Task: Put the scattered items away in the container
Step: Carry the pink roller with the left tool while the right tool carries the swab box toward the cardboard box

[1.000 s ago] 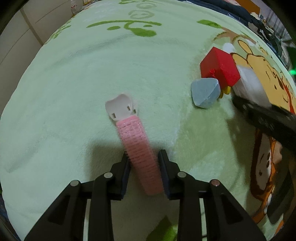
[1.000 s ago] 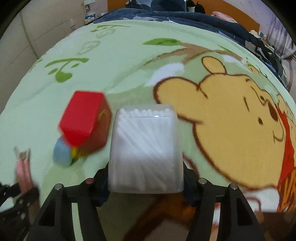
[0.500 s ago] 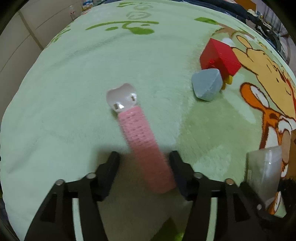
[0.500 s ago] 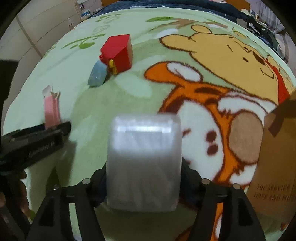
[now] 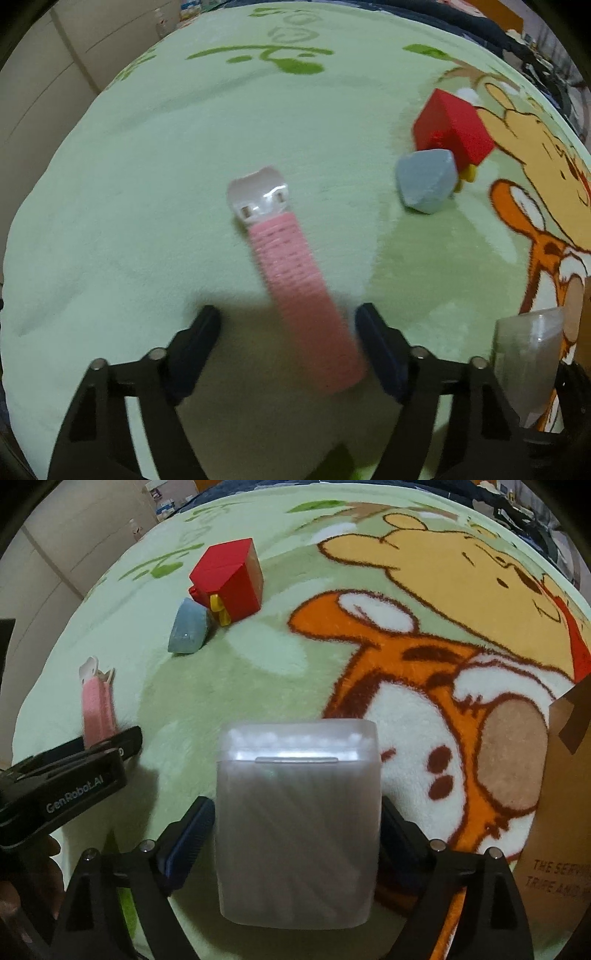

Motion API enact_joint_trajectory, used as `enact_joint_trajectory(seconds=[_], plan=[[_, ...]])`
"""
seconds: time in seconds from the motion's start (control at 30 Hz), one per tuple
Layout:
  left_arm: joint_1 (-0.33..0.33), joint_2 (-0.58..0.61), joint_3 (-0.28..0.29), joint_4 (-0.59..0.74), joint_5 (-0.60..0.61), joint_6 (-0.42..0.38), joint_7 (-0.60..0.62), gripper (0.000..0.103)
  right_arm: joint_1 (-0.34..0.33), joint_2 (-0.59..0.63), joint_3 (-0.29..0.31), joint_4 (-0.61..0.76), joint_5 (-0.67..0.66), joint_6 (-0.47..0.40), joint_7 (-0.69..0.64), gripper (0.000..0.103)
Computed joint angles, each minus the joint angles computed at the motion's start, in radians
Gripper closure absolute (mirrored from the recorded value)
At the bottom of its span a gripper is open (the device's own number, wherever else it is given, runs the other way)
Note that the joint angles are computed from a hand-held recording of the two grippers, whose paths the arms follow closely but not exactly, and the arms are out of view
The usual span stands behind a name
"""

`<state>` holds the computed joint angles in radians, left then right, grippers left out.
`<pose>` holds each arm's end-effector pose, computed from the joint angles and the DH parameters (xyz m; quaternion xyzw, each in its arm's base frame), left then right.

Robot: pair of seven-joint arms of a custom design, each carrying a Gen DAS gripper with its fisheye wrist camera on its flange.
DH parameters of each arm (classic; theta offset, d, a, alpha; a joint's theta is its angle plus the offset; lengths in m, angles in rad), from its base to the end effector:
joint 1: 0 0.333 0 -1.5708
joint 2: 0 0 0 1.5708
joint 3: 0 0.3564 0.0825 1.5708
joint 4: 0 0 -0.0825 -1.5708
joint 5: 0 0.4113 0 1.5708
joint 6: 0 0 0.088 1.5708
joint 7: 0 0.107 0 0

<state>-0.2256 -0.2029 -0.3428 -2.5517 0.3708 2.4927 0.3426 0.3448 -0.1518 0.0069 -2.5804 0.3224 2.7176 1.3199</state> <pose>0.3890 -0.2502 0.3697 -0.8162 0.5536 -0.0768 0.1465 0.4476 0.1520 0.3619 -0.8016 0.5743 -0.0316 0.1631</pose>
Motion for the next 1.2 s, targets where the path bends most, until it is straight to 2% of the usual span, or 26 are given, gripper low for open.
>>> enact_joint_trajectory(seconds=[0.07, 0.1, 0.13, 0.17, 0.2, 0.23, 0.27, 0.5, 0.57, 0.67, 0.8, 0.87, 0.9, 1.2], plan=[[-0.003, -0.008, 0.003, -0.008, 0.002, 0.03, 0.02, 0.046, -0.005, -0.009, 0.008, -0.005, -0.028, 0.001, 0.022, 0.013], [-0.003, -0.009, 0.003, -0.011, 0.002, 0.043, 0.03, 0.049, -0.003, -0.017, 0.009, -0.013, -0.033, 0.013, 0.025, 0.014], [-0.002, -0.006, 0.004, -0.012, -0.001, 0.051, 0.04, 0.054, 0.0, -0.025, 0.01, -0.022, -0.038, 0.026, 0.028, 0.017], [-0.001, -0.003, 0.006, -0.013, -0.006, 0.058, 0.05, 0.062, 0.001, -0.033, 0.008, -0.029, -0.045, 0.031, 0.032, 0.034], [0.0, -0.007, 0.009, -0.015, -0.014, 0.063, 0.059, 0.067, 0.003, -0.04, 0.007, -0.035, -0.053, 0.036, 0.037, 0.039], [0.001, -0.013, 0.014, -0.019, -0.027, 0.071, 0.071, 0.076, 0.011, -0.049, -0.001, -0.039, -0.043, 0.034, 0.028, 0.039], [-0.002, -0.026, 0.022, -0.026, -0.052, 0.086, 0.091, 0.078, 0.015, -0.061, -0.005, -0.047, -0.045, 0.037, 0.025, 0.039], [-0.006, -0.062, -0.026, 0.015, -0.059, 0.05, 0.096, 0.079, 0.035, -0.18, -0.022, -0.117, -0.111, 0.061, 0.053, 0.039], [0.0, -0.037, -0.051, 0.053, -0.029, 0.026, 0.075, 0.079, 0.043, -0.218, -0.039, -0.137, -0.126, 0.053, 0.051, 0.039], [-0.022, -0.037, -0.068, 0.079, 0.006, -0.044, 0.056, 0.079, 0.048, -0.309, -0.024, -0.186, -0.164, 0.026, 0.096, 0.039], [-0.064, -0.057, -0.074, 0.089, -0.023, -0.105, 0.051, 0.079, 0.053, -0.364, -0.044, -0.178, -0.201, -0.015, 0.127, 0.039], [-0.09, -0.108, -0.076, 0.078, -0.053, -0.14, 0.055, 0.079, 0.05, -0.393, -0.045, -0.175, -0.22, -0.028, 0.142, 0.039], [-0.091, -0.114, -0.08, 0.087, -0.056, -0.152, 0.052, 0.079, 0.047, -0.406, -0.063, -0.171, -0.227, -0.035, 0.131, 0.039], [-0.101, -0.204, -0.126, 0.221, -0.065, -0.342, 0.064, 0.079, 0.02, -0.647, -0.082, -0.154, -0.269, -0.148, 0.175, 0.039]])
